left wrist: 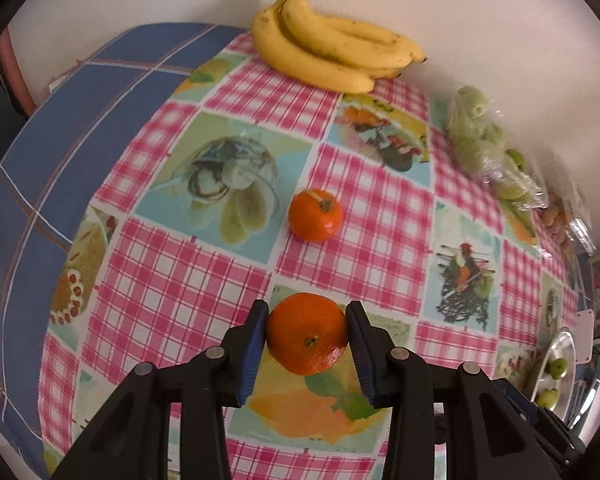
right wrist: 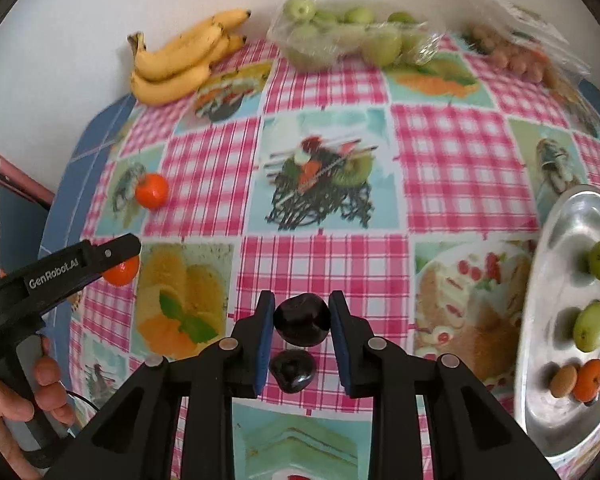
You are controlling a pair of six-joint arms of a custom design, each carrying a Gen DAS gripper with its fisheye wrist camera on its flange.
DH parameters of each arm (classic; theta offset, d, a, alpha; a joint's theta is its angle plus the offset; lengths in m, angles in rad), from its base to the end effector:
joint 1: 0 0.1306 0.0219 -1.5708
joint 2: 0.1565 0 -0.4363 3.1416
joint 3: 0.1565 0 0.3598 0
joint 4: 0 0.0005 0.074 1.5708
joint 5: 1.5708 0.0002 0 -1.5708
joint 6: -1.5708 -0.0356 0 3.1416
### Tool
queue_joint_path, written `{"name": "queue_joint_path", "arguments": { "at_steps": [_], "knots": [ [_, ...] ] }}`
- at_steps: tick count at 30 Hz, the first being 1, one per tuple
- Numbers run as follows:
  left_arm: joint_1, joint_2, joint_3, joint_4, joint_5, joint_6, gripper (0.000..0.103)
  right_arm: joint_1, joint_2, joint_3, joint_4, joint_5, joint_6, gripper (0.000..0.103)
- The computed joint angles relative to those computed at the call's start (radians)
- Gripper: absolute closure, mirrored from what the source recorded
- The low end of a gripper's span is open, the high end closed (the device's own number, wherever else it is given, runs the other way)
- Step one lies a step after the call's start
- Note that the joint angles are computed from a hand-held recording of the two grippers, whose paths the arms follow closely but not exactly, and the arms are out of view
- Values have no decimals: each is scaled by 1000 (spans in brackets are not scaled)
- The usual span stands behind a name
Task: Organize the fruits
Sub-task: 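Grasp a dark plum with the right tool while the left tool grasps a tangerine, then carry the dark plum and the tangerine over to the steel bowl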
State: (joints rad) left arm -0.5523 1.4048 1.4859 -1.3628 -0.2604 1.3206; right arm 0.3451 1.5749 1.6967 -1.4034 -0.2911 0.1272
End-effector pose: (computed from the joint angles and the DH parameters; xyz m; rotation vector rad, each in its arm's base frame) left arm 0.3511 -0.2062 0.4921 -1.0833 2.5395 -0.1094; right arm 0.4479 0.1713 0.5013 -0.7262 2.7577 0.4606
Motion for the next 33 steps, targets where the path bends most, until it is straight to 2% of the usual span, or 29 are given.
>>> {"name": "queue_joint_path", "arguments": {
  "at_steps": [14, 24, 28, 33],
  "knots": [
    [-66, 46, 142, -53, -56, -26, 61, -60, 3, 50, -56, 9, -7, 75],
    [-107, 96, 202, -53, -40, -42, 61, -153, 11, 82, -86, 11, 1, 75],
    [-120, 121, 233, -45, -29, -53, 61, -185, 16, 99, -91, 41, -5, 75],
    [-147, 168, 295, -53, -25, -74, 61, -250, 35, 129, -115, 19, -22, 75]
  ]
}}
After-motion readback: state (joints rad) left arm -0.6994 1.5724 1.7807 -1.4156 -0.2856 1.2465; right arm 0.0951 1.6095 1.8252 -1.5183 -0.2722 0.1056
